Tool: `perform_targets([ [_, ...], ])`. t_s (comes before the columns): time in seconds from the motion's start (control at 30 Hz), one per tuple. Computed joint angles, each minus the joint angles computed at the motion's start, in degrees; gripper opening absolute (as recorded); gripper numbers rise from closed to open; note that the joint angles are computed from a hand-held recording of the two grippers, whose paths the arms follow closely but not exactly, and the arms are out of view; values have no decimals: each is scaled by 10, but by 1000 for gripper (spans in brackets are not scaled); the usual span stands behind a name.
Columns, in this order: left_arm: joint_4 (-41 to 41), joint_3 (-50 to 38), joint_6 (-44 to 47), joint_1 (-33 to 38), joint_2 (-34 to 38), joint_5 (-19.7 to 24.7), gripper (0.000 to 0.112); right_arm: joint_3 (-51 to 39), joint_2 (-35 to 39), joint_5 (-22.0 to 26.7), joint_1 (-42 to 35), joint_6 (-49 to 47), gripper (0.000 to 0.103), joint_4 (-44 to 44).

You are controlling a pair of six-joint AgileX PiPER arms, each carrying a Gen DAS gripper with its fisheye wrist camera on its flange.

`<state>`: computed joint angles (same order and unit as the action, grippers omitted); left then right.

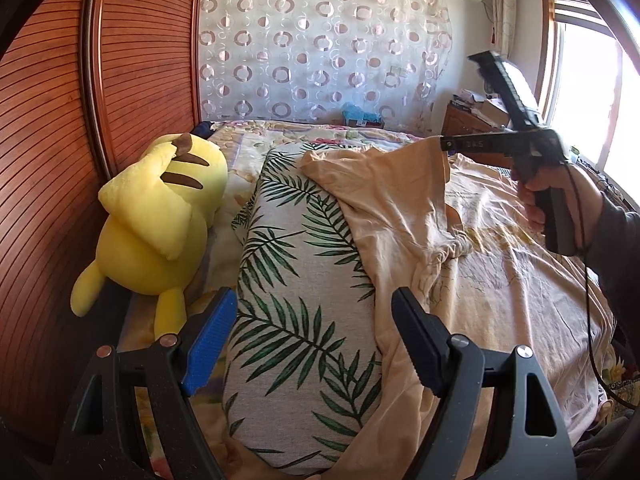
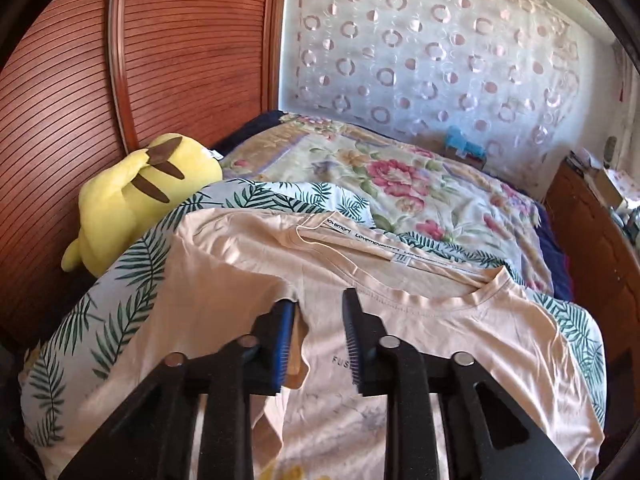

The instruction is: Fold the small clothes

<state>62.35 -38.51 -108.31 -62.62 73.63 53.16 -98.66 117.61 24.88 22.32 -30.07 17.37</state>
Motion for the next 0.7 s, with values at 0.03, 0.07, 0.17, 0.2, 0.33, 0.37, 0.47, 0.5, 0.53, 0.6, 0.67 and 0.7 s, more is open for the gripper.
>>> perform_targets([
  [0.03, 1, -4, 3, 4, 5, -4, 80, 15, -8, -6, -6, -32, 33, 27],
  [0.07, 2, -8, 5, 8, 10, -9, 80, 33, -20, -11, -12, -66, 43, 58],
  [0.17, 5, -24, 16, 24, 29, -27, 80, 97, -56, -22, -43, -190, 58, 171],
  [0.2, 4, -31, 18, 24, 35, -28, 80, 105, -57, -25, -53, -217, 60, 196],
  [0.33, 8, -68, 47, 42, 69, -50, 80, 126, -71, -25, -81, -246, 67, 221],
  [0.37, 7, -79, 55, 46, 78, -54, 80, 131, -75, -23, -89, -254, 67, 231],
  [0.47, 5, -115, 81, 56, 108, -69, 80, 169, -100, -12, -125, -341, 67, 321],
  [0.5, 4, -127, 88, 57, 119, -73, 80, 185, -109, -9, -136, -366, 67, 346],
  [0.53, 2, -143, 101, 61, 131, -79, 80, 201, -118, -4, -149, -390, 67, 367],
  [0.6, -1, -174, 122, 65, 156, -88, 80, 235, -138, 2, -171, -437, 67, 407],
  [0.67, -6, -204, 141, 69, 180, -98, 80, 276, -162, 11, -200, -498, 67, 459],
  [0.7, -12, -224, 153, 73, 197, -105, 80, 294, -173, 20, -217, -524, 67, 480],
])
